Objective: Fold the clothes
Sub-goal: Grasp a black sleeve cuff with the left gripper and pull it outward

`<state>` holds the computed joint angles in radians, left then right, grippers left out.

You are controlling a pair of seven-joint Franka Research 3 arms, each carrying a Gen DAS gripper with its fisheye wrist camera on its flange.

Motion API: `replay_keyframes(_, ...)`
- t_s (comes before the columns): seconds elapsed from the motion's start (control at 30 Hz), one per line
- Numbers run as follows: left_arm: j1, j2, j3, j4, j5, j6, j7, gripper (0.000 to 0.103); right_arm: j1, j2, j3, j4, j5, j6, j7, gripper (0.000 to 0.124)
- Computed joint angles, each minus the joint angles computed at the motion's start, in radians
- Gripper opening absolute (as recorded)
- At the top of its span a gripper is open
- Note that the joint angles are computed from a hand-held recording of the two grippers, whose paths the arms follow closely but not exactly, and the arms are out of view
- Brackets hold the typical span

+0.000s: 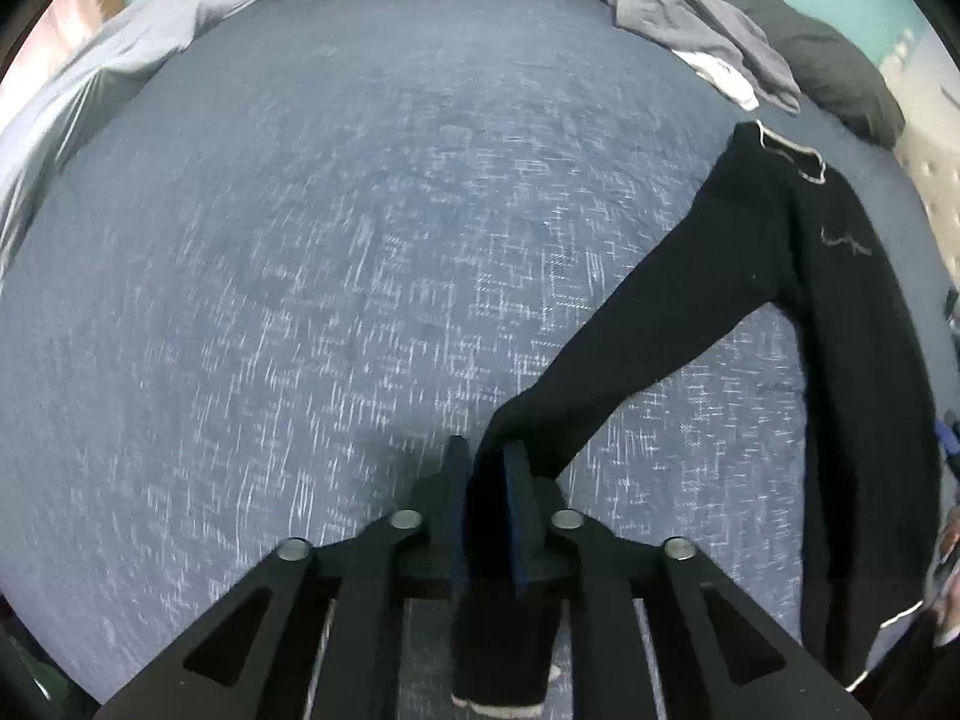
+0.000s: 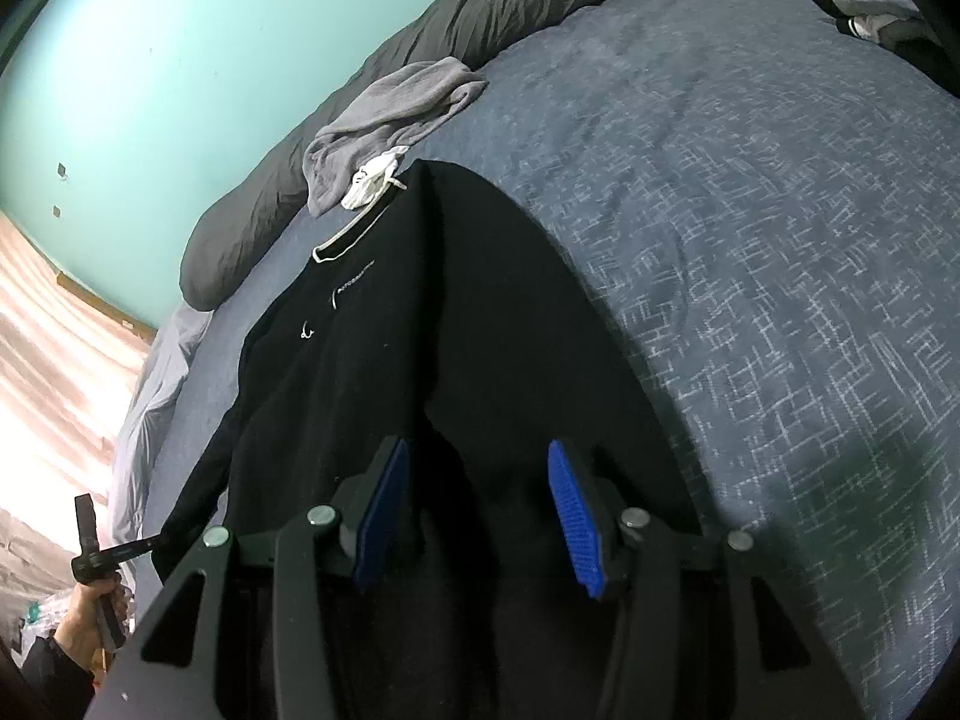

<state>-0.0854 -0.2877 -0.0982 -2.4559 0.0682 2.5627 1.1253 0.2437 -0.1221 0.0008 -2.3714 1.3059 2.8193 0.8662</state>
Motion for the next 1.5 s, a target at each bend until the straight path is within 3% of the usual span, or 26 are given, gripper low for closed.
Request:
replay_keyframes(0.2,-0.036,-0.093,0.030,-0.125,-0.102,0.050,0.019,0.034,0.005,-0.013,0.000,-0.008,0.032,0.013,-0.026,0.050)
replay_keyframes(0.33,-0.038,-0.129,0.030,-0.189,-0.106,0.055,0.005,0.035,0.009,-0.015,0.003,-0.012,0.041,0.022,-0.027,0.050)
replay_keyframes(0.53,-0.072,-0.192,0.072,-0.292,-0.184,0.132,-0.016,0.040,0.017,-0.016,0.005,-0.013,0.051,0.029,-0.037,0.050)
replay_keyframes(0.7,-0.085,-0.186,0.054,-0.300,-0.163,0.131,-0.014,0.039,0.019,-0.010,0.007,-0.012,0.052,0.033,-0.041,0.050)
replay_keyframes(0.77,-0.085,-0.183,0.047,-0.296,-0.151,0.130,-0.016,0.027,0.019,-0.009,0.007,-0.012,0.051,0.032,-0.041,0.050)
replay_keyframes(0.8,-0.085,-0.182,0.044,-0.295,-0.145,0.130,-0.017,0.013,0.019,-0.008,0.007,-0.012,0.050,0.031,-0.041,0.050)
replay_keyframes(0.93,-0.066,-0.210,0.017,-0.279,-0.084,0.083,-0.034,0.008,0.018,-0.005,0.008,-0.011,0.049,0.029,-0.042,0.050)
replay_keyframes(1.23,-0.006,-0.387,0.041,-0.249,0.045,-0.090,0.032,0.007,0.021,-0.010,0.011,-0.018,0.053,0.054,-0.043,0.050)
replay_keyframes(1.4,0.026,-0.380,0.039,-0.205,0.089,-0.111,0.054,0.007,0.027,-0.013,0.013,-0.025,0.058,0.074,-0.039,0.050)
replay_keyframes(1.5,0.013,-0.334,0.069,-0.193,0.052,-0.114,0.081,0.007,0.029,-0.016,0.012,-0.028,0.065,0.082,-0.038,0.050)
